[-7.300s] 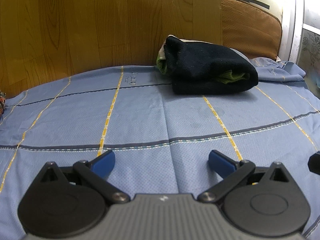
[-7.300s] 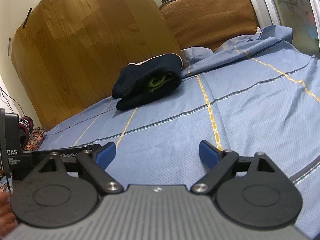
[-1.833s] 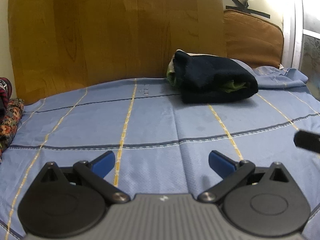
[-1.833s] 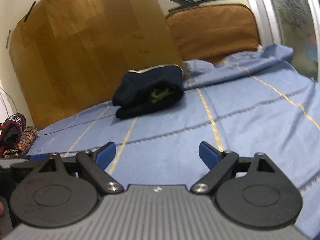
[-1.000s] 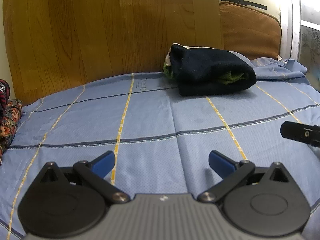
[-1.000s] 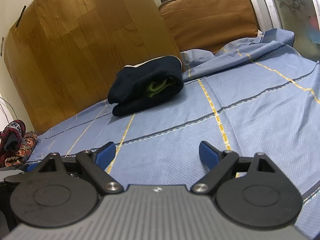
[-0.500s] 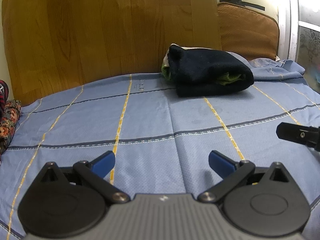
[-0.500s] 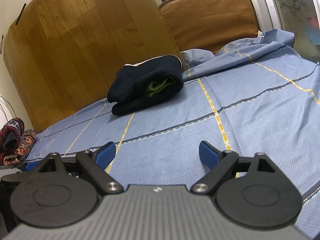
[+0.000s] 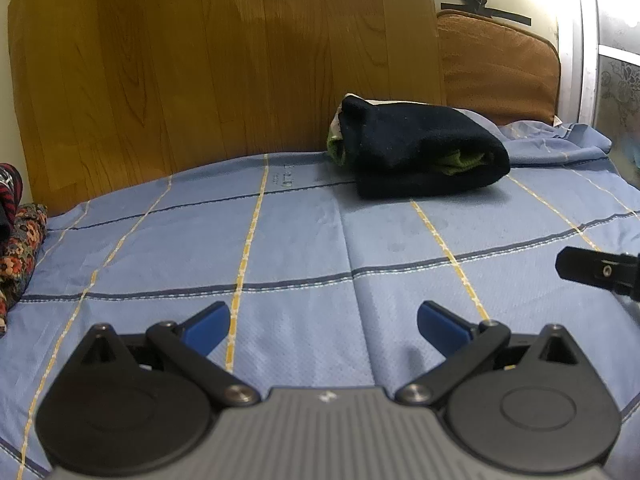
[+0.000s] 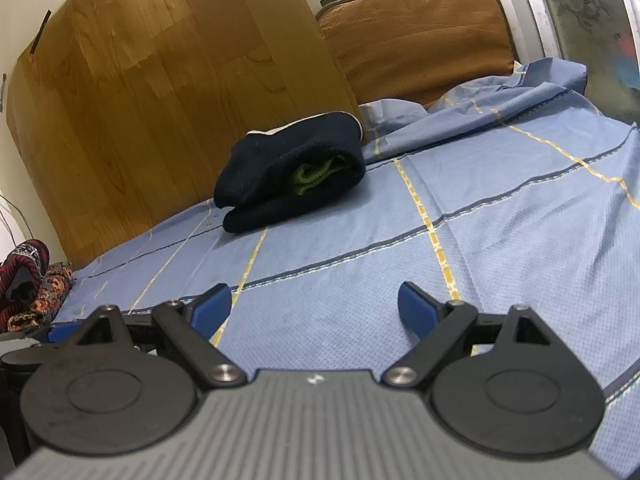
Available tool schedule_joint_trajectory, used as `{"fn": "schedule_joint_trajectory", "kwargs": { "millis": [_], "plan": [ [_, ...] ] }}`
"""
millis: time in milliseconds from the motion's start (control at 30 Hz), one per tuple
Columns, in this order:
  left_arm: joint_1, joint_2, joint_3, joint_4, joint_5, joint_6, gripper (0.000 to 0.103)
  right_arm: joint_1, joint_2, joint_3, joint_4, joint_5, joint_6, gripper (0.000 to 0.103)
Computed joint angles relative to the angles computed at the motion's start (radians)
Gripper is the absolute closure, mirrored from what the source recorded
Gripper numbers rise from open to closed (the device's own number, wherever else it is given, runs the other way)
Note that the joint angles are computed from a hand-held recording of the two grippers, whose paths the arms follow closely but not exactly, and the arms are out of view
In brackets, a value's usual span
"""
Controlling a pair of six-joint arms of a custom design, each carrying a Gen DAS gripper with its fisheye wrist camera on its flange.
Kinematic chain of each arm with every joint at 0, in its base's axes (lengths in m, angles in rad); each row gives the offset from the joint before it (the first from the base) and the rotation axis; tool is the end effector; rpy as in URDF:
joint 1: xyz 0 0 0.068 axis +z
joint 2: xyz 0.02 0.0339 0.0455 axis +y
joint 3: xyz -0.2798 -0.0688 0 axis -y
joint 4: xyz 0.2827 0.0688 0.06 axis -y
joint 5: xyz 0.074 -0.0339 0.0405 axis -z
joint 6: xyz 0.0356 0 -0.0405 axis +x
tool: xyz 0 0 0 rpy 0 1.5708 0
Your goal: Fold small clothes
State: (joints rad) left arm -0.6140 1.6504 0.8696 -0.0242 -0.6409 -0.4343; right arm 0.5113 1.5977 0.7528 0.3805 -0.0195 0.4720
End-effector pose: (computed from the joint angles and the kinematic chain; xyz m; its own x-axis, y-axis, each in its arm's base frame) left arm 0.3035 -0.1879 0.1621 -0.5863 0.0006 -0.8101 -0.1363 0.9857 0.0993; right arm 0.3119 0.1758 0.1725 -0.5772 0.1974 -0.7924 -0.2717 0.8687 0.4143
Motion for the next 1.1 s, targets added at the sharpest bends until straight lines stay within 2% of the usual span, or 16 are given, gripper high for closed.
{"fn": "schedule_joint_trajectory", "kwargs": {
  "millis": [433,733,1100],
  "plan": [
    [0.007,-0.003,0.003,-0.010,-0.008,-0.025,0.000,0.010,-0.042,-0.049,0.033,0.007,0.000,0.011],
    [-0.002,-0.007,-0.008,0.013,-0.041,-0.003,0.000,0.018,-0.061,-0.074,0.055,0.011,0.008,0.011],
    [-0.008,-0.031,-0.030,0.044,-0.025,0.011,0.000,0.016,-0.063,-0.081,0.065,0.006,0.013,0.011]
  ]
}}
